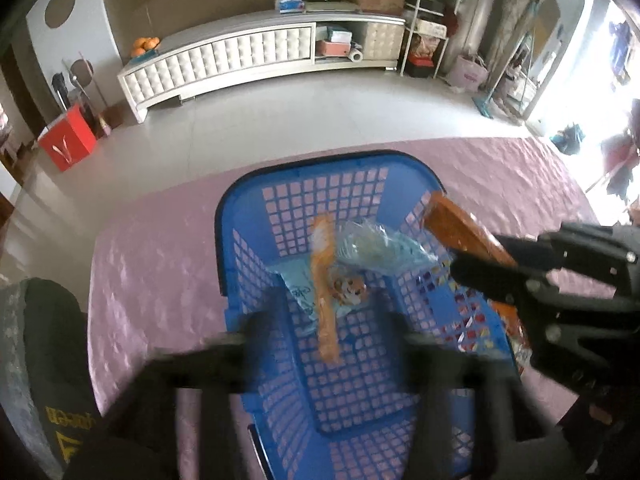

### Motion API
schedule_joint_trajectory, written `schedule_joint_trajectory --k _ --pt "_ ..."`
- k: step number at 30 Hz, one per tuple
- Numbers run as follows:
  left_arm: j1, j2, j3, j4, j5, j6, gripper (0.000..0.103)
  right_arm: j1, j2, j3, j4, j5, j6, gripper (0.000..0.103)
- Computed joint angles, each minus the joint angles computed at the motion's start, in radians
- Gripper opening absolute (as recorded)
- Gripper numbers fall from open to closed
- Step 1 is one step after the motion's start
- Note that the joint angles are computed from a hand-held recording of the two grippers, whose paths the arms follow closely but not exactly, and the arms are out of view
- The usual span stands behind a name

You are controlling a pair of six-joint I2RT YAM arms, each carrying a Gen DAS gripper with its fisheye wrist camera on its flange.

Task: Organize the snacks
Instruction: 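Carry both snacks over the blue basket and release them inside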

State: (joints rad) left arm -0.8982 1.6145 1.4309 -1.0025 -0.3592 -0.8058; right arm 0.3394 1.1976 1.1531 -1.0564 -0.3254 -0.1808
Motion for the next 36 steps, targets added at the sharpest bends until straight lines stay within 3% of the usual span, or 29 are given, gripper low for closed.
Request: schedule_joint_trajectory --k 12,18,23,30,36 --pt "-0.069 -0.053 -0.011 -0.056 -0.049 -0.044 0.058 0.008 -0.002 0.034 -0.047 0.005 0.012 0.024" --pt "-0.106 -0.153 -0.065 -0.097 -0.084 -0.103 0.058 0.080 -0.008 0.069 -0.068 0.025 0.063 0.024" --pt "-0.103 -0.232 -0.118 -0.126 -0.101 -0.129 0.064 0.184 0.016 0.099 -0.053 0.064 0.131 0.024" --pt "-0.059 -0.319 -0.202 -0.119 -0.095 -0.129 0.064 0.292 0.087 0.127 -0.002 0.109 0.193 0.024" --pt "-0.006 -0.341 -0.265 -0.051 -0.060 -0.115 0.064 0.309 0.163 0.121 0.050 0.137 0.198 0.024"
